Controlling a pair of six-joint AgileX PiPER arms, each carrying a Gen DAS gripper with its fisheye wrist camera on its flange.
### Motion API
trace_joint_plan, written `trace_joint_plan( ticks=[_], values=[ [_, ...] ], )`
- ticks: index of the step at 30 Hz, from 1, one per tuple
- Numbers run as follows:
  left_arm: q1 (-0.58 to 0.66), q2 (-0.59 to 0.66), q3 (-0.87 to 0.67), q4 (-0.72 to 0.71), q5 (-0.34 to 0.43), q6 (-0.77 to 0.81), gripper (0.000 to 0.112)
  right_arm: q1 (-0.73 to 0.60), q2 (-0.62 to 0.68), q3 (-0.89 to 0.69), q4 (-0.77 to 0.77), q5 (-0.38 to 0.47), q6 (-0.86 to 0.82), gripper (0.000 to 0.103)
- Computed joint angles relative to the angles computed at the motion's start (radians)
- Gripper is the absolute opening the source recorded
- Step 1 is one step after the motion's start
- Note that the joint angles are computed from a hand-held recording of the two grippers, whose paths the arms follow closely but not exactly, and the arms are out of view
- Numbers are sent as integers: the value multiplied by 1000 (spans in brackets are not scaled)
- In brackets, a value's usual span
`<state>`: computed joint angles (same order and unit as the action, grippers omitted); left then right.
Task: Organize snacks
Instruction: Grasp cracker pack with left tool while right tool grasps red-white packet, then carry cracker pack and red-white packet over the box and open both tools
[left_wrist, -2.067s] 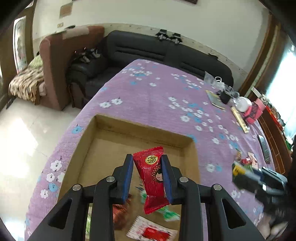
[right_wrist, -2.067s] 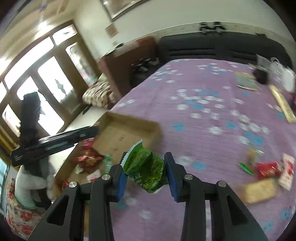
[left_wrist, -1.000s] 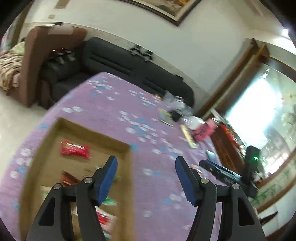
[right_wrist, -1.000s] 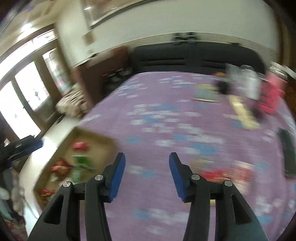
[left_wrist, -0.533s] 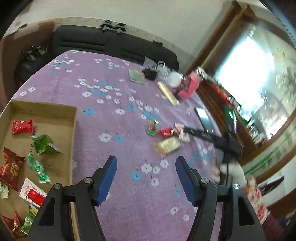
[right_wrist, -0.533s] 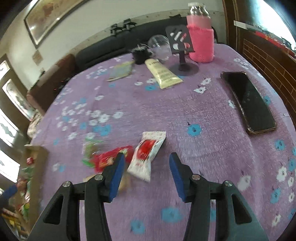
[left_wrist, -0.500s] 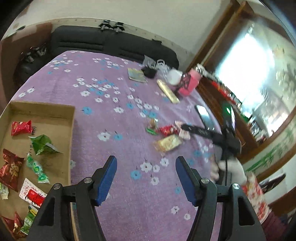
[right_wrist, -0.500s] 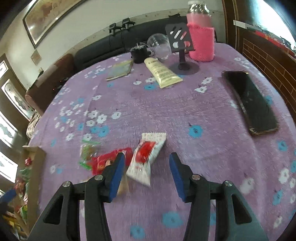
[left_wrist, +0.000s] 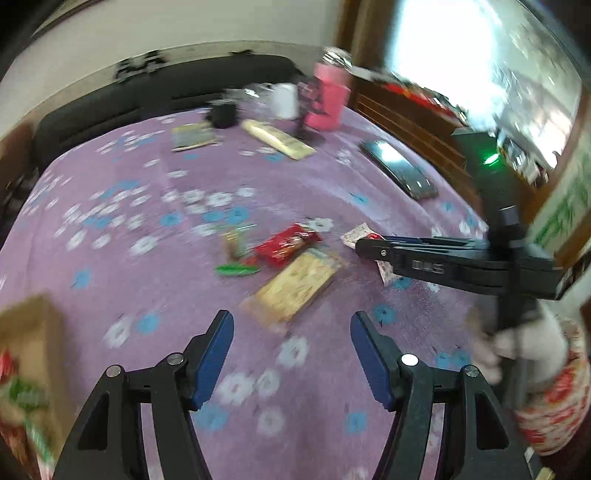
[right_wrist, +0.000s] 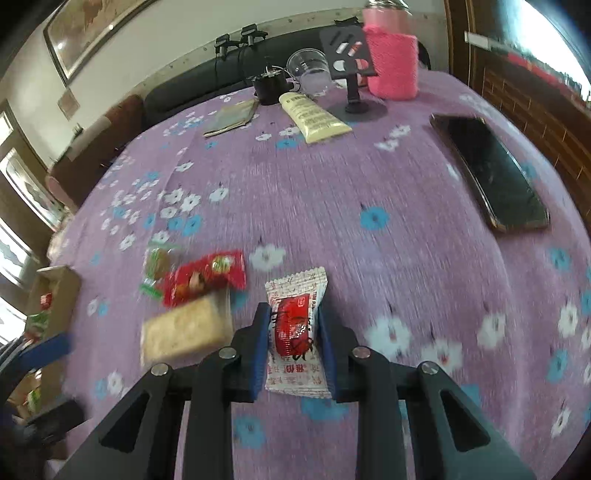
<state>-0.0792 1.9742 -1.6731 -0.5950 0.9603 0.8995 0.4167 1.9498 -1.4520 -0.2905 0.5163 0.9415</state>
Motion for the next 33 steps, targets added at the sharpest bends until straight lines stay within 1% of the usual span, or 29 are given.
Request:
trace_joint_plan(
  ticks=[1, 3, 4, 7, 9, 11, 12, 13, 15, 17, 18, 20, 22, 25, 27, 31, 33],
  values=[
    [-25, 31, -29, 26, -7, -8, 69, -18, -19, 38, 41, -51, -22, 24],
    [-64, 71, -62, 77, -35, -29, 69, -39, -31, 60, 81, -88, -45, 25],
    [-88, 93, -79, 109, -57, -34, 69, -46, -34, 65, 92, -97, -53, 25],
    [-126, 144, -124, 171, -86, -55, 69, -71, -40, 84, 157, -129, -113, 25],
    [-130, 168, -160, 166, -67, -65, 68, -89, -40, 94, 236, -146, -177, 25],
    [-127, 181, -192, 164, -22, -102, 50, -96, -42, 102, 272, -156, -203, 25],
    [-126, 175, -189, 162, -10, -99, 37, -98, -43, 103, 274, -158, -205, 25],
    [-133, 151, -156, 178, -22, -93, 34, -98, -43, 105, 273, -160, -202, 25],
    [-141, 106, -81, 197, -63, -83, 34, -94, -45, 107, 263, -161, -189, 25],
    [-128, 65, -18, 180, -67, -58, 34, -92, -44, 106, 261, -161, -188, 25],
    [-126, 48, 9, 180, -81, -57, 34, -91, -44, 105, 259, -161, -187, 25],
    [-136, 28, 50, 190, -125, -63, 35, -86, -45, 103, 248, -162, -178, 25],
    [-141, 25, 68, 168, -159, -72, 35, -81, -47, 104, 237, -165, -171, 25],
    [-140, 26, 71, 140, -162, -109, 34, -76, -61, 119, 196, -185, -134, 25],
    [-124, 19, 76, 101, -142, -106, 33, -75, -80, 141, 167, -216, -106, 25],
    [-43, -53, 138, -32, -107, -39, 33, -65, -98, 161, 126, -253, -77, 25],
    [10, -98, 170, -90, -85, -8, 33, -49, -101, 159, 64, -256, -30, 25]
  ],
)
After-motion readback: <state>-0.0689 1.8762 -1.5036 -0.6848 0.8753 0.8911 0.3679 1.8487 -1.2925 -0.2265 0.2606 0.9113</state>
